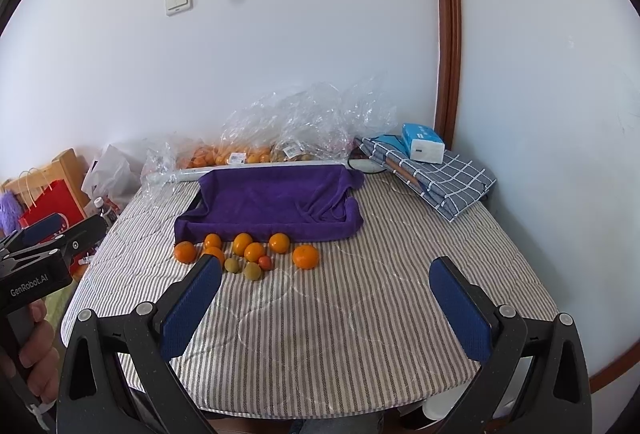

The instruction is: Organize fruits

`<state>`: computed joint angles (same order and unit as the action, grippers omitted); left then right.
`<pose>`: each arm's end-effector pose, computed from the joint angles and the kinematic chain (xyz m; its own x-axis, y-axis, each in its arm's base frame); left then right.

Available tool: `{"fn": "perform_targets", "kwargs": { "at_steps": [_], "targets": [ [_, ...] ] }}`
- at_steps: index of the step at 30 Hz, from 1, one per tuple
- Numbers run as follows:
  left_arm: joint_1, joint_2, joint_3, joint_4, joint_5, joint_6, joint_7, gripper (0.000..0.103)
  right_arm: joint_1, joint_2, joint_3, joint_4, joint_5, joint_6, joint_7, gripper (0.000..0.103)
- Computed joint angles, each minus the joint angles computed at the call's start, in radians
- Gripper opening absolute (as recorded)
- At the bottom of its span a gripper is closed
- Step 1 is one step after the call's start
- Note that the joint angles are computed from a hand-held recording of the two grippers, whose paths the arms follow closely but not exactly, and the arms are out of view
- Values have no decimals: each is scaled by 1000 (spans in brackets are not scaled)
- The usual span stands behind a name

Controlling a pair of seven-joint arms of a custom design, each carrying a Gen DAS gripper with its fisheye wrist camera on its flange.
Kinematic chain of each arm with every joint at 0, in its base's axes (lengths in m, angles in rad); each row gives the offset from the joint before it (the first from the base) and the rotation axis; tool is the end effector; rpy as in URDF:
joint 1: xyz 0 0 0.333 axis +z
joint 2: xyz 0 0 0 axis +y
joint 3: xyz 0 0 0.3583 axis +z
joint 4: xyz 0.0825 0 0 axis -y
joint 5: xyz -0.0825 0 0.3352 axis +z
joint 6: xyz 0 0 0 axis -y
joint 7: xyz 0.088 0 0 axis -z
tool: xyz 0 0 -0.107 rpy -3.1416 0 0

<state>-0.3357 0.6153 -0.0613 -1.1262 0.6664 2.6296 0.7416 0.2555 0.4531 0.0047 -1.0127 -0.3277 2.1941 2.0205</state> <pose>0.6983 -0.2896 0.5990 -0.0051 -0.9983 0.0582 -0.5384 -0.0463 -0.8414 0.6723 0.1660 0.7168 -0.1043 -0.9945 0.0104 -0.7008 0.0661 -0.7102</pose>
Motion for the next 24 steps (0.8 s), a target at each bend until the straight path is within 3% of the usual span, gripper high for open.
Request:
{"fn": "perform_targets", "kwargs": {
  "at_steps": [11, 24],
  "targets": [
    [3, -4, 0, -5, -5, 7, -2, 103, 1, -13, 4, -31, -1, 24, 7, 103],
    [16, 13, -4, 10, -21, 10, 1, 103, 15, 27, -7, 33, -23, -8, -16, 103]
  ]
}}
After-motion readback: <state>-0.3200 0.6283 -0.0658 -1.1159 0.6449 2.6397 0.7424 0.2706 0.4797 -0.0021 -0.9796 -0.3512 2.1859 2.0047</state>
